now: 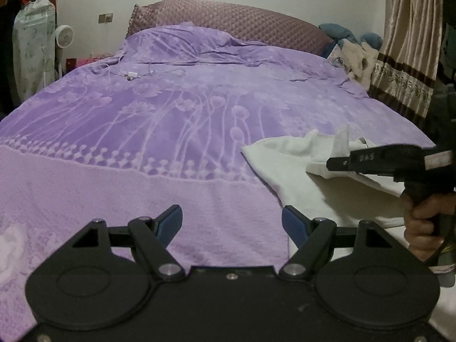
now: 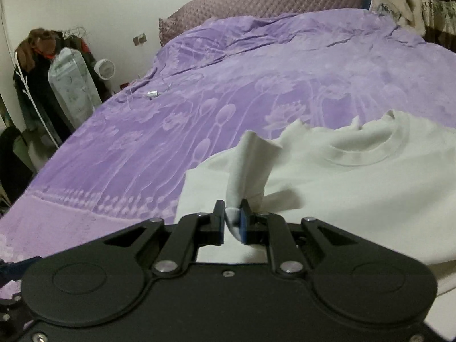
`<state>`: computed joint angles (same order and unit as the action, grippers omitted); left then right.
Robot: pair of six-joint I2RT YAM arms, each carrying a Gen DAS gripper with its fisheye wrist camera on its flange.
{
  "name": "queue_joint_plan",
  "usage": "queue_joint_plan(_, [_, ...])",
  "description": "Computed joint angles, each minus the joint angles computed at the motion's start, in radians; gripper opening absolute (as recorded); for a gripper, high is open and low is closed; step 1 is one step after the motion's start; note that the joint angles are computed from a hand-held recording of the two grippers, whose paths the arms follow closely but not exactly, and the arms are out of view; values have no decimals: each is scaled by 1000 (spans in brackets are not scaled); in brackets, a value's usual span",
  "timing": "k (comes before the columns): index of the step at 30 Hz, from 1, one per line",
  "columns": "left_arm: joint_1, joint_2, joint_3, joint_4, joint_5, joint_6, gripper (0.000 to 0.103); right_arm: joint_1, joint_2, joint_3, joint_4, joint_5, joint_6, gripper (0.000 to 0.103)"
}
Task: Fold small clothes
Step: 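Fold the held sleeve across the sweatshirt body with the right tool, then open the right tool and release the sleeve, then withdraw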
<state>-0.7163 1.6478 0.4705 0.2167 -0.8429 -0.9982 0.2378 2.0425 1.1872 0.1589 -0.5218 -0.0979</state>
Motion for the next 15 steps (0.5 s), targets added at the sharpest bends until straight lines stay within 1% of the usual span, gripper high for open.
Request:
queue_joint_plan(2, [3,-10,-19,31,15,11,78,19,-1,-14,12,27,-20,8])
queue_joint_plan(4, [10,-16,-21,33,19,15,78,35,7,-32,22,48,-45,8])
queue_joint_plan(6, [5,-21,-18,23,13,6,78,43,16,-32,-15,62,-111,9])
queue_joint_plan(8, [7,-25,-22,40,19,22,78,47,14,-44,-40,73,-152,10])
queue_joint_plan(10, [4,-20,-23,49,23,41,78,46,0,-65,-51,64,-185,17])
queue_joint_plan(12, [7,-5,-13,38,24,38,78,38,-7,-62,-102,21,-237,36])
queue_joint_plan(14, [14,-2,-18,47,43,20,78,35,-13,-62,-141,2,-302,41])
queue_joint_plan(15, [19,-5,-30,69,57,18,78,38,-18,-66,-146,10,-326,41])
